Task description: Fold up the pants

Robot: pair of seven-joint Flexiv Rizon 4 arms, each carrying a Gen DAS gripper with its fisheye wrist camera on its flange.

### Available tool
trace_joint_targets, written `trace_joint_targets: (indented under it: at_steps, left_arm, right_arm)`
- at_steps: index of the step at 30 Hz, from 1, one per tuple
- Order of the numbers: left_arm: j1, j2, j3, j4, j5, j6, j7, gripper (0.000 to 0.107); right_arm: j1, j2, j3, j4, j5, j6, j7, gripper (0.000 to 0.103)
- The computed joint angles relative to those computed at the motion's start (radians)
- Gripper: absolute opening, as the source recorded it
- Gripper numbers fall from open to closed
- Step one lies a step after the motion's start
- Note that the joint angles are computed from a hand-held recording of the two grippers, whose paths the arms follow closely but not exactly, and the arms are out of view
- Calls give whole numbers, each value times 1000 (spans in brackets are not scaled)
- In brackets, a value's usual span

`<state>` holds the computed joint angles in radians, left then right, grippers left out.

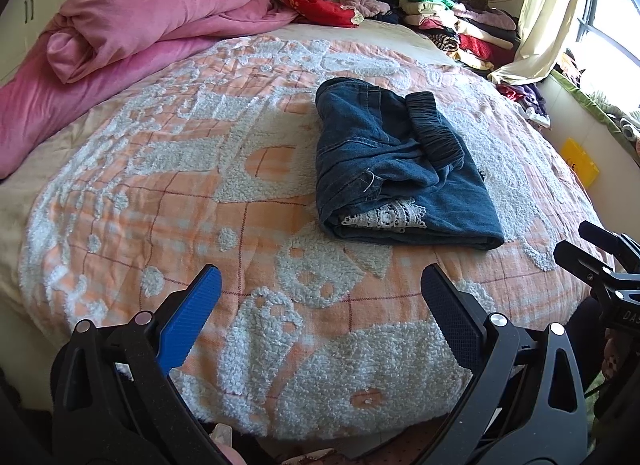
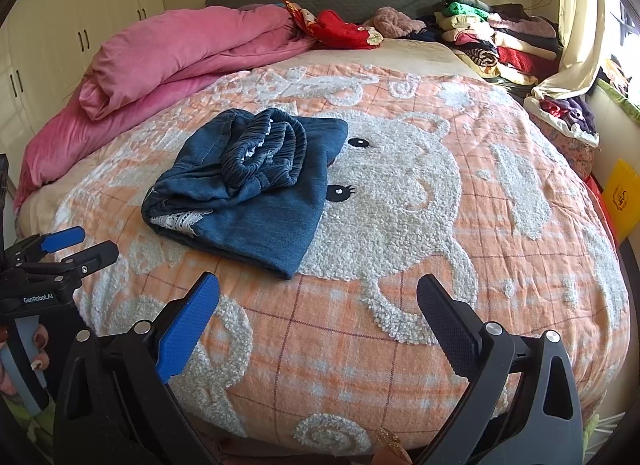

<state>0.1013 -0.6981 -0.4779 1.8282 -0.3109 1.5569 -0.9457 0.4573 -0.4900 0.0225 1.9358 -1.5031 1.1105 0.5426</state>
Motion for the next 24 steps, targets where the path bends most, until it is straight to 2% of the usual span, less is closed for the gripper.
trace_joint_targets:
  at_steps: [4, 14, 18, 24]
  left_arm:
    - [-16, 3, 24, -6, 1, -5, -9, 94]
    - [19, -3, -21, -1, -8, -13, 17, 94]
    - [2, -2, -2, -6, -9, -17, 13, 94]
    - [-60, 0, 76, -29, -11, -35, -14, 94]
  right_arm:
    - [3, -2, 1, -3, 8, -6, -7, 99]
    - [9, -3, -2, -4, 33, -14, -31, 99]
    - [11, -4, -5, -4, 37, -17, -33, 99]
    - [11, -3, -7, 0, 51, -21, -38, 99]
